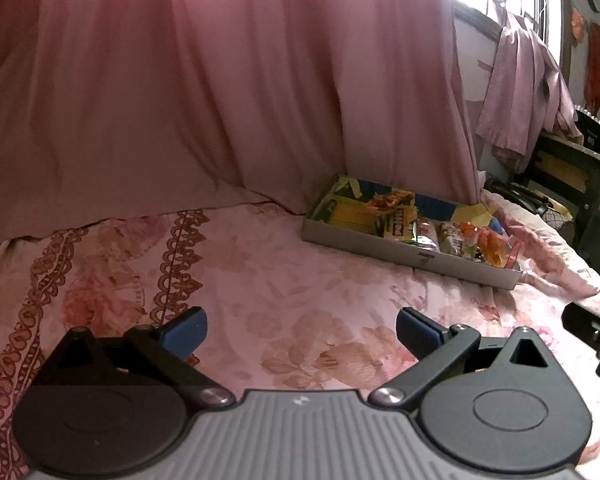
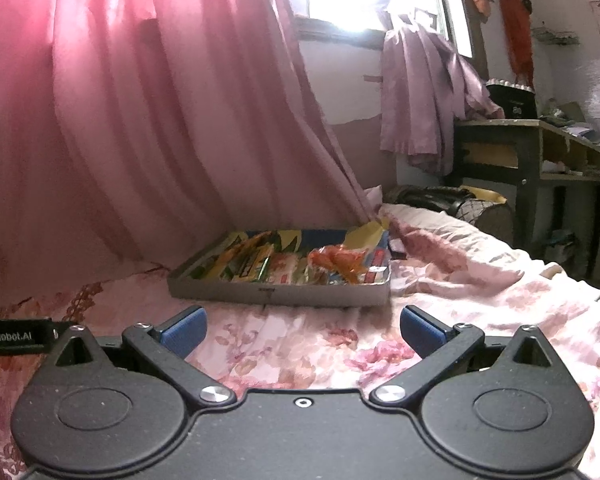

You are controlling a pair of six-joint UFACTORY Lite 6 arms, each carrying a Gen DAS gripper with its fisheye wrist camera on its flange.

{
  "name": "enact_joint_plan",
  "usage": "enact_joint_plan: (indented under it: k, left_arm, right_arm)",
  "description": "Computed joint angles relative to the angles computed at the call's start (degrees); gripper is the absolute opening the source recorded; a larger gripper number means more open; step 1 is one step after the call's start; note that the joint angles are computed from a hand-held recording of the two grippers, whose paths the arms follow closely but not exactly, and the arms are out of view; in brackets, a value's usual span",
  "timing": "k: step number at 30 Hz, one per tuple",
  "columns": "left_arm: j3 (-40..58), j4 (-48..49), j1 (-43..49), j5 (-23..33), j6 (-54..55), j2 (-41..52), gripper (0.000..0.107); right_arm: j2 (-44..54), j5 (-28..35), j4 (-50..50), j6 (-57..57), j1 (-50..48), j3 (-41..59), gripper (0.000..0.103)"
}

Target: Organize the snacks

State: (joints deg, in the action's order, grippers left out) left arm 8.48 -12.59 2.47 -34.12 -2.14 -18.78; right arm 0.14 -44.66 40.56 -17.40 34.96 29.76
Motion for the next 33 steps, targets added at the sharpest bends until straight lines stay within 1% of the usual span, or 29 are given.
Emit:
enact_joint_plan:
  k: [3, 5, 7, 11, 18, 29, 31, 33]
  left_arm:
    - [0.4, -0.4, -0.1, -0.2, 0.3, 0.7, 0.103]
    - [0.5, 1.0, 0.3, -0.2, -0.5, 1.1, 0.103]
    - [0.2, 1.2, 0.1, -1.1, 0.0, 1.5, 0.103]
    - [-0.2, 0.5, -0.7, -2.3, 1.1, 1.9, 0.103]
    - [-0.4, 0.1, -1.2, -2.5, 1.5, 1.8, 0.103]
    - [-0.4, -1.2, -1.8, -2.4, 2.4, 1.4, 0.102]
    - [-0.4, -3.2, -2.7, -1.9, 3.6, 0.9, 0.103]
    - [0.1, -5.3, -3.1, -0.4, 4.7, 0.3, 0.102]
  right_arm:
    - [1.7, 1.0, -0.9, 0.5, -0.1, 1.0, 0.102]
    - [2.8, 1.4, -1.3, 0.6, -0.4, 2.0, 0.102]
    - [3.5, 1.3, -1.6, 1.1, -0.4, 2.3, 0.102]
    - [3.9, 1.6, -2.2, 1.9, -0.7, 2.6, 0.102]
    - [4.4, 2.1, -3.2, 2.5, -1.3, 3.0, 0.102]
    - [4.8, 2.1, -3.3, 2.5, -1.3, 3.3, 0.102]
    - [4.9, 1.9, -3.2, 2.6, -1.1, 3.2, 0.102]
    - [5.0, 1.9, -3.2, 2.5, -1.0, 3.2, 0.102]
